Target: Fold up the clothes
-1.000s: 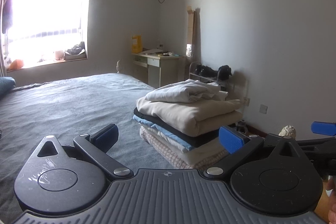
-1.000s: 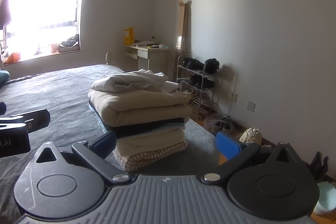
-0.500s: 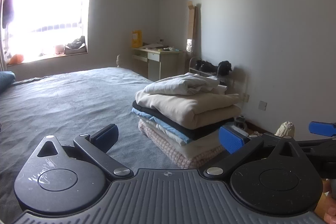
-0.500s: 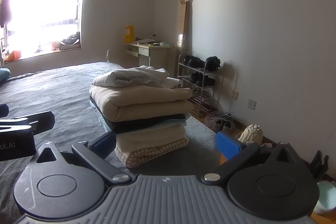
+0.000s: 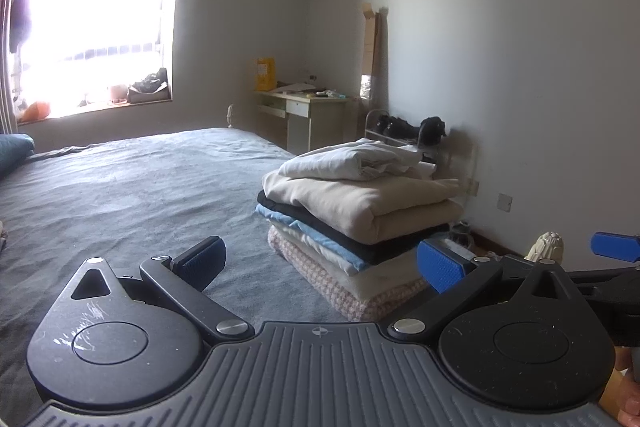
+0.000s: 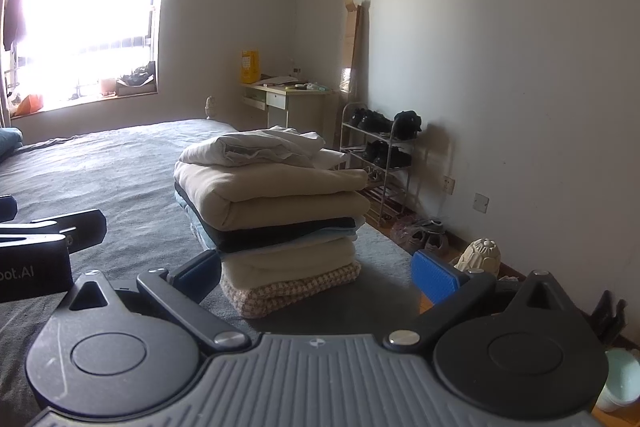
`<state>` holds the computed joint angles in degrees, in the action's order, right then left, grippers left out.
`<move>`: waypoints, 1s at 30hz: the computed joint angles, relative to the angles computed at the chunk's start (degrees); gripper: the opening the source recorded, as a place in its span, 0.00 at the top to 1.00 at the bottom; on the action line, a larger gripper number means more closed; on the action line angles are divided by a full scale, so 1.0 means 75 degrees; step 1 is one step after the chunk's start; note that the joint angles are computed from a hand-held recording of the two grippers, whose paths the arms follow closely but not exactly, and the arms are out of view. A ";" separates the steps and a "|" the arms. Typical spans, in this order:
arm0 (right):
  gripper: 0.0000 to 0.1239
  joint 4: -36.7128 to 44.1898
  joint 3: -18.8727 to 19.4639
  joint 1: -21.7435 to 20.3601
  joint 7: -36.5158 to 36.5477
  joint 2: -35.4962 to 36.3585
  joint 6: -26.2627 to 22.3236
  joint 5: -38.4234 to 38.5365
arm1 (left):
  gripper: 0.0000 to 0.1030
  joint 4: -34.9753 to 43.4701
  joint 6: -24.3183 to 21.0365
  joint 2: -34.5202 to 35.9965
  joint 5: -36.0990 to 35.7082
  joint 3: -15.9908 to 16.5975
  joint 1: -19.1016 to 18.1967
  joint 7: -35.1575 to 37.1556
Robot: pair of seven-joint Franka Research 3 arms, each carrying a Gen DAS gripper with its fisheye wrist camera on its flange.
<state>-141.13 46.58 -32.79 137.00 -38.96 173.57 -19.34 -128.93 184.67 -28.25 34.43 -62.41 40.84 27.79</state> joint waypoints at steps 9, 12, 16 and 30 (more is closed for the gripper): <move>0.17 0.0038 0.0095 -0.0111 0.0031 -0.0005 0.0004 -0.0039 | 0.00 -0.0014 0.0028 -0.0012 -0.0041 -0.0054 0.0062 0.0010; 0.17 0.0044 0.0098 -0.0112 0.0028 0.0008 -0.0004 -0.0048 | 0.00 -0.0022 0.0048 -0.0006 -0.0057 -0.0068 0.0095 0.0027; 0.17 0.0047 0.0111 -0.0121 0.0040 0.0011 -0.0005 -0.0063 | 0.00 -0.0031 0.0068 -0.0001 -0.0085 -0.0083 0.0131 0.0059; 0.17 0.0003 0.0088 -0.0048 0.0103 -0.0025 -0.0061 -0.0081 | 0.00 -0.0082 0.0095 -0.0031 -0.0199 -0.0079 0.0146 0.0136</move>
